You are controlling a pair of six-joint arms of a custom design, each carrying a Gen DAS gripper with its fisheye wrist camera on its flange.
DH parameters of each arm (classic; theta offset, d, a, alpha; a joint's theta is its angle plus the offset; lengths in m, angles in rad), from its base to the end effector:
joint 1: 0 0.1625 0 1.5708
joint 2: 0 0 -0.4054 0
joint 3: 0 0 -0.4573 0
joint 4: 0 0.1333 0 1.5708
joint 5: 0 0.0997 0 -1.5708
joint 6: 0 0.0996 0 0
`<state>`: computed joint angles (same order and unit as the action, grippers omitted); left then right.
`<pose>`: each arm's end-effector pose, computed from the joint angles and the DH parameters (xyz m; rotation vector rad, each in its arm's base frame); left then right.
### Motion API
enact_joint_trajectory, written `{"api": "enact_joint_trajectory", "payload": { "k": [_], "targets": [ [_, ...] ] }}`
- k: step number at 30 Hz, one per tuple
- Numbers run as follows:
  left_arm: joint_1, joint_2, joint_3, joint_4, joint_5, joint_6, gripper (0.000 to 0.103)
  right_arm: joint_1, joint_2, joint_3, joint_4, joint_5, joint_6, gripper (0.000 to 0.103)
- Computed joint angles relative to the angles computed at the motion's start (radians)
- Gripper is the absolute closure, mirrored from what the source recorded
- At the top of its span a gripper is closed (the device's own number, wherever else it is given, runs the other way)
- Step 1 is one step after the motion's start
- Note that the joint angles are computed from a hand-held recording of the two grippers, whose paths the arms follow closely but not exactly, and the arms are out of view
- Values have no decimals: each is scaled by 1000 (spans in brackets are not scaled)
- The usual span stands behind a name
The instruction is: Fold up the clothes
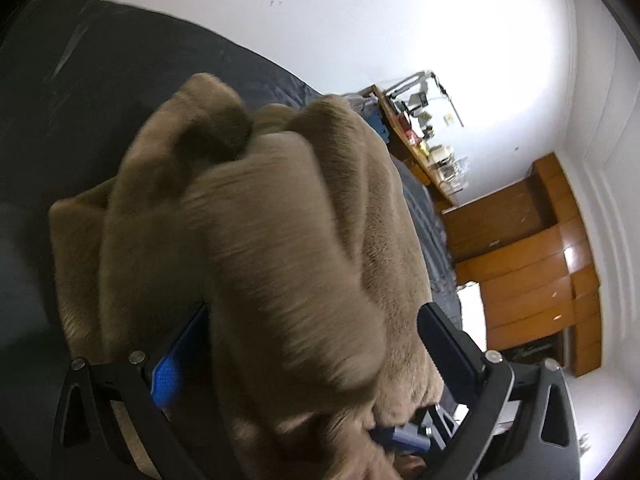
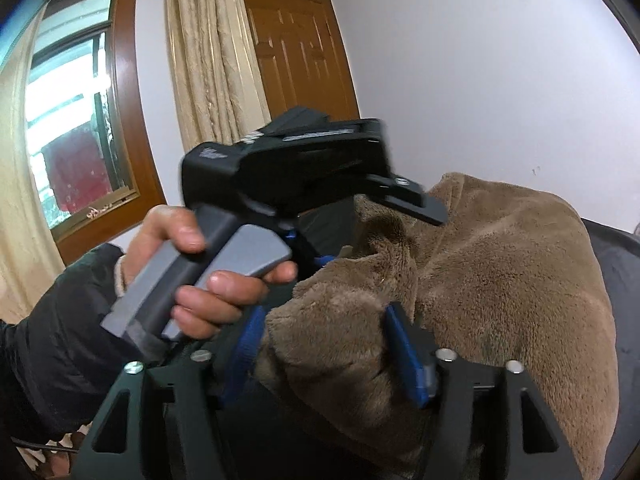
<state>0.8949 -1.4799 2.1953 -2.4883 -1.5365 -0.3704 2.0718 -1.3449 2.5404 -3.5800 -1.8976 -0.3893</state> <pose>-0.2059 -0.4753 0.1888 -0.4598 -3.0214 0.2946 0.2788 -0.2982 0.1398 0.9663 -2.4604 1.1586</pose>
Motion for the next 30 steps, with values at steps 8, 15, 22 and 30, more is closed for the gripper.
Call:
{"api": "enact_joint_trajectory", "payload": {
  "k": [8, 15, 22, 30],
  "targets": [
    [-9, 14, -26, 36, 56, -35, 79, 52, 84, -11, -149, -114, -55, 35],
    [-111, -145, 14, 3, 153, -7, 80, 25, 50, 36, -336, -104, -27, 24],
    [-35, -190, 70, 46, 206, -30, 79, -14, -7, 58, -261, -64, 29, 18],
    [4, -139, 127, -118, 205, 27, 65, 56, 90, -30, -159, -256, -9, 17]
  ]
}}
